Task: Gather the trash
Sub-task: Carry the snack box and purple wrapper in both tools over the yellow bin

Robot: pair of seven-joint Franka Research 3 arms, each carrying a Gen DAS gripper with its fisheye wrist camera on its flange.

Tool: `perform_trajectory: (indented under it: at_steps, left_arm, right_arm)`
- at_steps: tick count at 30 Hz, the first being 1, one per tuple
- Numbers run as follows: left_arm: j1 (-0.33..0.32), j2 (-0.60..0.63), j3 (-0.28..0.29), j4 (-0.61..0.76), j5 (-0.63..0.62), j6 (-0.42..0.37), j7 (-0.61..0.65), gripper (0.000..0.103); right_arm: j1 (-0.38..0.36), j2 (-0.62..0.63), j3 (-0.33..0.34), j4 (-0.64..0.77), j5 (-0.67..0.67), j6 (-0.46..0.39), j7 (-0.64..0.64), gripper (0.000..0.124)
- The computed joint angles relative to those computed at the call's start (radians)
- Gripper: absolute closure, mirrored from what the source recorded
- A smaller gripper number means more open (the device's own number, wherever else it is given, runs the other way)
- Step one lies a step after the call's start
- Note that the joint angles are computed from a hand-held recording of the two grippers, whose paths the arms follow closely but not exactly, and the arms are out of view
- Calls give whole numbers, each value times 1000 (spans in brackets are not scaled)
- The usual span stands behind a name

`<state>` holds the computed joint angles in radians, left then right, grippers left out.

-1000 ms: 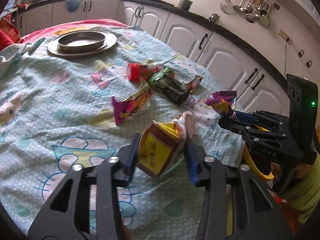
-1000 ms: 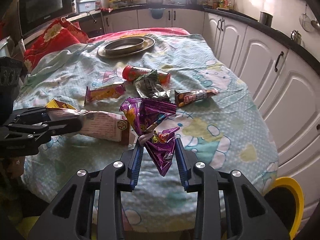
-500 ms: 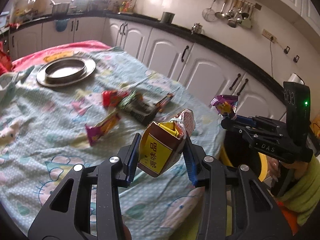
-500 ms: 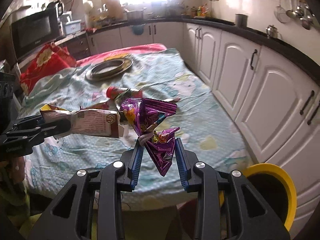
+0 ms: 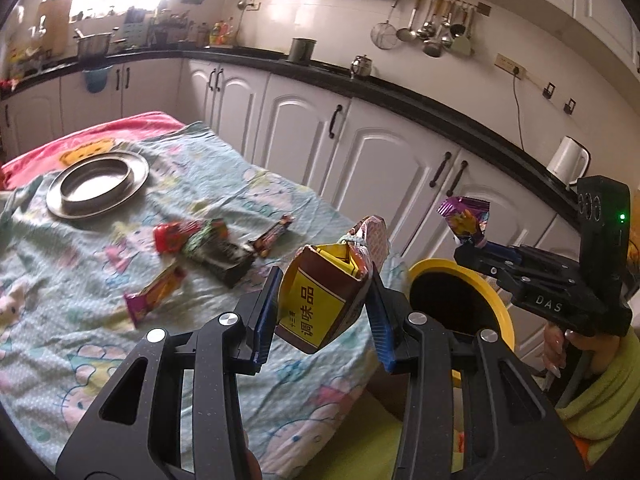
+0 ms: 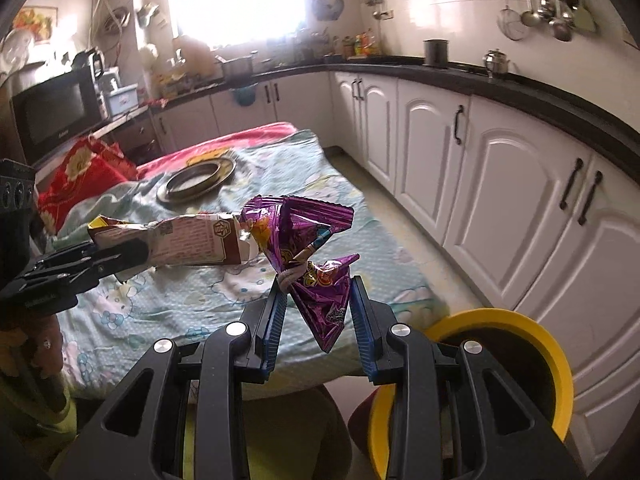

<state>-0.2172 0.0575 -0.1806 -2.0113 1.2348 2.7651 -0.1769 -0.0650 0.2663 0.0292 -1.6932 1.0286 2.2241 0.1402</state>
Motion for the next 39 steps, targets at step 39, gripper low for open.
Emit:
perform_trajectory:
  at_steps: [39]
  left_arm:
    - [-204,368,79,452,-325,-47,519,71]
  right_arm:
    - [-161,125,-19,105,0,91,112,93]
